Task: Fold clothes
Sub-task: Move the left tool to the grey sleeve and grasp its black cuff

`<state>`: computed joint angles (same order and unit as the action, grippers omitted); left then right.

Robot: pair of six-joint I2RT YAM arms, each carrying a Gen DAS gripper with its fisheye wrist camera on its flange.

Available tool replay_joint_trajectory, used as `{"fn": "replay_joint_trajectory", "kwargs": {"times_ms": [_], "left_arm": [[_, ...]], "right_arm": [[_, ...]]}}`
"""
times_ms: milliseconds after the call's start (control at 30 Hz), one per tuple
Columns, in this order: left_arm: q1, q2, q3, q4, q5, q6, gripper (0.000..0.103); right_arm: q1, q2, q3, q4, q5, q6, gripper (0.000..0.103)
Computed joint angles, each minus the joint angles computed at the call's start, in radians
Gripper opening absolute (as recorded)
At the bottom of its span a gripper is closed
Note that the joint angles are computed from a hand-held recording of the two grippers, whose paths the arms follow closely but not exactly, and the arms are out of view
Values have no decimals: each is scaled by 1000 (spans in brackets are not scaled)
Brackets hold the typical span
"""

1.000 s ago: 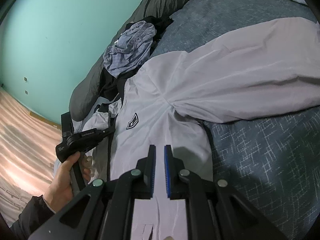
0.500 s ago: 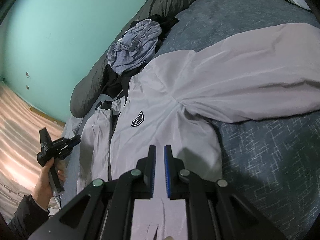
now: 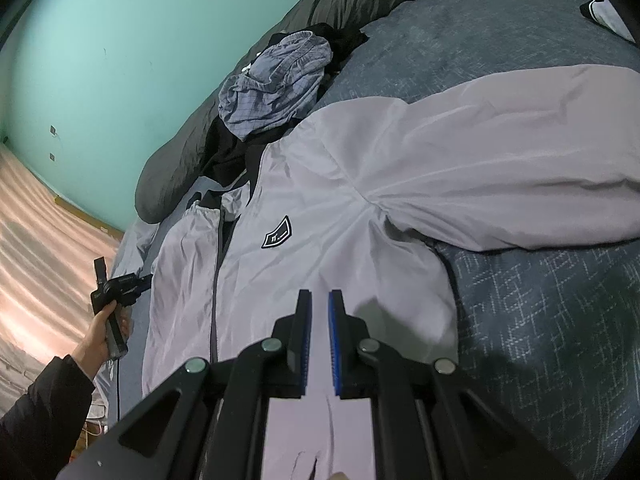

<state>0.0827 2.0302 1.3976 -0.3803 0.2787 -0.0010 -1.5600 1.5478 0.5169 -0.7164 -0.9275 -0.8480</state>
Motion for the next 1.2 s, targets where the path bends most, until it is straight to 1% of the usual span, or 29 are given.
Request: {"fn": "replay_joint_trajectory", "kwargs": {"times_ms": [67,100,133,233,300,333,367,400,433,467,500,633,767,933,1033,1133,1200], "left_arm": [[-2,41,54,-2,8,4,37],[-5,64,83,-9,7,9,44],[-8,87,113,-16,6,14,47],[-11,146,190,-49,12,29,47],[-12,164,210,-57,4,33,46],[-12,167,213,-56,8,34,42],[-11,167,213,-57,17,35,35],[-11,166,212,-58,24,37,19],[-12,161,209,-61,24,43,9],[-13,152,201,-61,24,47,7],[-14,133,181,-51,26,48,5],[-5,20,70,-7,16,32,4],[8,-127,-45,-12,-17,53,4],[53,-312,-185,-56,-21,80,4],[106,-414,-282,-84,-2,99,4],[164,-477,-367,-111,21,110,4],[181,-488,-409,-123,28,109,4]], "right_arm": [[3,3,-5,15,1,8,8],[8,2,-10,25,2,15,8],[12,2,-15,34,2,21,8],[30,-4,-31,62,5,41,8],[48,-13,-44,79,11,54,8],[56,-20,-50,83,13,56,8],[62,-27,-56,84,13,57,8],[65,-34,-59,82,11,56,8],[69,-41,-62,80,9,54,8],[72,-48,-65,78,8,52,8],[74,-52,-67,78,7,51,8],[71,-52,-73,83,2,52,8],[50,-43,-59,53,-14,30,8],[26,-42,-39,-9,-37,-15,8],[13,-37,-26,-47,-51,-41,8],[-2,-25,-11,-82,-60,-63,8],[-9,-21,-5,-97,-64,-71,8]]}}
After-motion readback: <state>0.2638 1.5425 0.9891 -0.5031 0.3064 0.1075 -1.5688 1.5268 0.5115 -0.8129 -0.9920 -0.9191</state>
